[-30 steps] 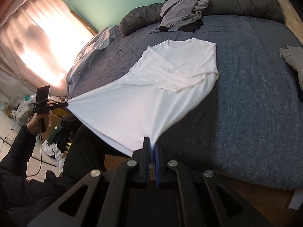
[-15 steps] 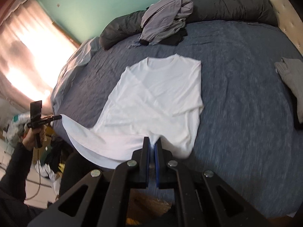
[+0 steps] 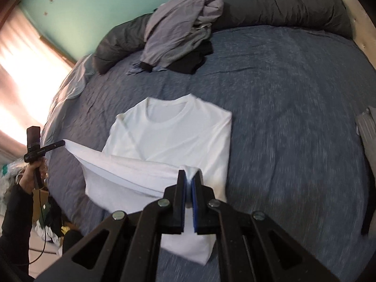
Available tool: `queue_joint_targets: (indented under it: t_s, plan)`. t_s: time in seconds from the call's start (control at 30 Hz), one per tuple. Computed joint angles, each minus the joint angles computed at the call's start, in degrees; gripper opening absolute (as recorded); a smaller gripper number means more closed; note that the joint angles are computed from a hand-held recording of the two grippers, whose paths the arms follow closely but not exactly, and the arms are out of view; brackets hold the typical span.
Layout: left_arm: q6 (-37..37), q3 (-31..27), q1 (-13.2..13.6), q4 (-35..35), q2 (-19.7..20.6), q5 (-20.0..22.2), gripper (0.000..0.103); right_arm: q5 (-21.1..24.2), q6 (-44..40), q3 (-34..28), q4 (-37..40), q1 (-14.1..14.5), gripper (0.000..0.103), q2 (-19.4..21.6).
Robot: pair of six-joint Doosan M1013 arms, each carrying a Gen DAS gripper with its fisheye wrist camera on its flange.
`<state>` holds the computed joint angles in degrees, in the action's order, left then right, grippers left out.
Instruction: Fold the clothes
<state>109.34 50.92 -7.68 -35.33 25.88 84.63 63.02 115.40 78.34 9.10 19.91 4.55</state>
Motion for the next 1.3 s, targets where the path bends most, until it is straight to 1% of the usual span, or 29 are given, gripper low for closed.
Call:
queue_joint_targets:
  t_s: [0.1, 0.17, 0.3, 0.4, 0.5, 0.6, 0.7, 0.83, 0.87, 0.9, 0.93, 0.97, 1.0, 1.07, 1.13, 1.17, 1.3]
  plan:
    - [-1.9, -4.8, -0.8, 0.4, 3.9, 0.3, 0.003, -0.9, -1.1, -1.4, 0.9, -1.9, 0.004, 2.2]
    - [-3.3, -8.4, -1.2, 0.7, 6.7, 0.8, 0.003, -0.5, -1.8, -2.2, 0.9, -3.0, 0.004, 3.6]
    - [-6.3, -16.0, -2.1, 2.6, 12.3, 2.4, 0.003, -1.2, -3.0, -3.7, 1.4, -4.8, 0.004, 6.5]
    - [-7.6, -19.7, -2.6, 3.5, 15.4, 3.3, 0.003, -2.2, -2.9, -3.9, 1.6, -5.9, 0.004, 8.2]
    - [-10.3, -20.3, -2.8, 3.3, 17.3, 2.7, 0.003, -3.6, -1.6, -3.1, 0.7, -6.2, 0.004, 9.6]
    - [-11.8, -18.0, -3.1, 4.4, 17.6, 0.5, 0.003, -5.0, 0.9, -1.6, -0.8, -6.3, 0.004, 10.5]
    - [-12.7, -15.1, -3.6, 5.4, 17.2, -2.1, 0.004, -8.9, 5.8, 0.7, -3.0, -6.3, 0.007, 10.3]
    - [-12.3, -11.9, -3.9, 6.5, 16.2, -5.2, 0.006, -15.0, 14.1, 3.6, -9.9, -5.8, 0.009, 8.5]
    - [-12.6, -11.4, -3.7, 6.2, 15.8, -6.1, 0.010, -16.1, 15.7, 4.0, -11.3, -5.7, 0.014, 8.0]
    - [-12.8, -10.9, -3.6, 5.8, 15.5, -7.0, 0.013, -17.3, 14.3, 4.4, -10.4, -5.7, 0.017, 7.6]
    - [-12.6, -10.2, -3.3, 5.3, 14.9, -8.2, 0.021, -18.4, 12.6, 4.7, -9.4, -5.6, 0.019, 7.1]
    - [-12.2, -9.5, -3.0, 4.7, 14.3, -9.5, 0.030, -18.0, 10.2, 4.3, -8.8, -5.3, 0.021, 7.1]
    - [-11.1, -8.7, -2.9, 4.4, 13.5, -10.5, 0.034, -17.0, 6.8, 3.8, -8.0, -4.7, 0.021, 7.2]
    - [-8.2, -7.0, -2.7, 4.2, 11.9, -12.0, 0.034, -13.5, 0.8, 2.7, -6.8, -3.4, 0.021, 7.7]
    - [-4.0, -5.1, -3.0, 4.4, 10.4, -11.8, 0.034, -10.0, -1.2, 1.8, -8.0, -2.1, 0.021, 8.5]
    - [-2.1, -4.3, -3.3, 4.8, 9.8, -11.4, 0.034, -9.2, -3.0, 1.9, -7.0, -1.7, 0.021, 8.7]
    - [4.7, -1.7, -5.3, 8.8, 8.7, -8.8, 0.034, -6.8, -3.9, 1.8, -7.7, -0.4, 0.021, 9.9]
